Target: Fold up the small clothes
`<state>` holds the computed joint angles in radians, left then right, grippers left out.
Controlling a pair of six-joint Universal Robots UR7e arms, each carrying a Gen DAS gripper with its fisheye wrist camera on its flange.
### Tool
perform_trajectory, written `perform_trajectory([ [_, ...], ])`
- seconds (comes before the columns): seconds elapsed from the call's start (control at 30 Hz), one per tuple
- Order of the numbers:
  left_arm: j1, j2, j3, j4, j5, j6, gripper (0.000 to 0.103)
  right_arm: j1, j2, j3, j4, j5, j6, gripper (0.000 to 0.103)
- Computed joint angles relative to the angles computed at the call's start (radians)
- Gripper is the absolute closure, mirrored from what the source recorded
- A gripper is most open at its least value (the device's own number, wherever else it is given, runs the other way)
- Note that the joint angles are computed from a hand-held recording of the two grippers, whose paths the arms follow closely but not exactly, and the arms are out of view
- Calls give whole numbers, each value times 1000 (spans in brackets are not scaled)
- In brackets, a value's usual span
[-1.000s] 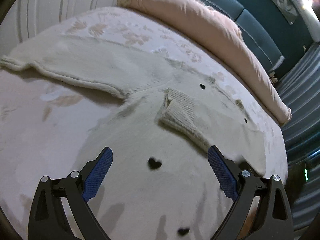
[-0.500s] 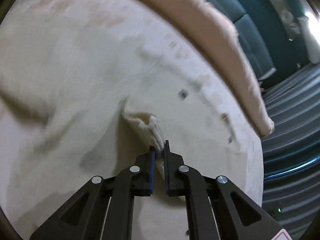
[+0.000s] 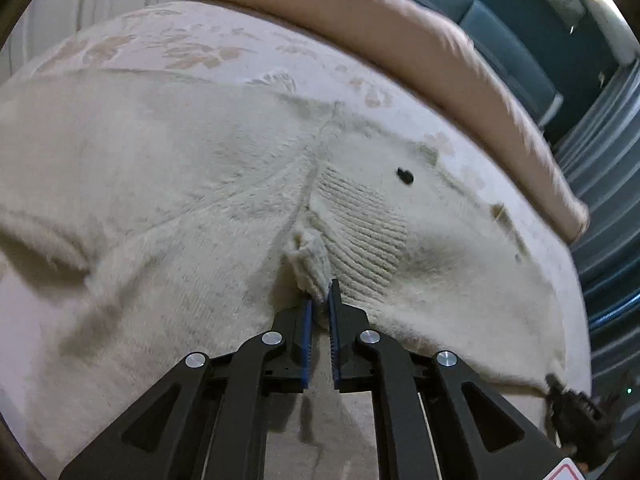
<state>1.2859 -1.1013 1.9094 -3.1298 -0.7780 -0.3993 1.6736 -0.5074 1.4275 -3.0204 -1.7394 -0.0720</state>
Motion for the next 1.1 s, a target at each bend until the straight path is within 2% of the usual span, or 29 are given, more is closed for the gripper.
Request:
perform_trajectory([
  [0.07, 0, 9, -1, -19, 5, 15, 94, 8, -26, 36, -23, -32, -15, 94],
  [0.17, -5, 10, 27, -80, 21, 60, 90, 34, -59, 125, -189, -108, -56, 94],
  [0.23, -5, 17, 49, -147, 14, 79, 90, 49, -57, 117, -218, -103, -80, 94],
  [0.3, 3, 11, 62, -176, 2, 94, 90, 69, -33, 47, -143, -76, -114, 94],
  [0.37, 6, 5, 69, -192, -9, 99, 90, 95, 24, -48, -52, -76, -185, 93],
  [0.43, 10, 4, 71, -202, -20, 102, 90, 104, 72, -116, 52, -111, -219, 92],
  [0.47, 11, 2, 75, -208, -25, 103, 90, 105, 108, -161, 94, -160, -221, 92],
  [0.5, 13, 2, 78, -215, -30, 105, 90, 94, 130, -182, 104, -197, -222, 96],
  [0.53, 15, 3, 80, -225, -36, 108, 89, 83, 125, -167, 79, -191, -205, 101],
  [0.57, 16, 2, 82, -231, -40, 109, 89, 63, 97, -123, 17, -169, -146, 103],
  [0.63, 21, 3, 85, -248, -55, 113, 89, 41, 49, -47, -102, -192, -38, 103],
  [0.7, 25, 4, 90, -261, -64, 115, 89, 21, -4, 26, -164, -145, 4, 103],
  [0.77, 25, 3, 91, -267, -68, 115, 89, 19, -29, 63, -152, -129, -18, 102],
  [0.87, 27, -1, 92, -263, -77, 107, 89, 36, 14, 61, -162, -256, -136, 103],
  [0.9, 29, -9, 96, -257, -87, 95, 89, 42, 13, 80, -199, -271, -130, 103],
  [0.93, 31, -26, 103, -243, -103, 69, 88, 53, 10, 90, -213, -290, -123, 100],
  [0.97, 30, -56, 120, -219, -114, 27, 87, 72, 7, 104, -228, -305, -121, 93],
  [1.0, 23, -90, 148, -206, -101, -11, 85, 82, -3, 136, -254, -301, -134, 84],
  [1.03, 14, -122, 177, -210, -83, -30, 83, 91, -12, 174, -288, -294, -163, 80],
  [1.1, 5, -215, 258, -235, -60, -53, 71, 100, -24, 242, -349, -289, -225, 67],
])
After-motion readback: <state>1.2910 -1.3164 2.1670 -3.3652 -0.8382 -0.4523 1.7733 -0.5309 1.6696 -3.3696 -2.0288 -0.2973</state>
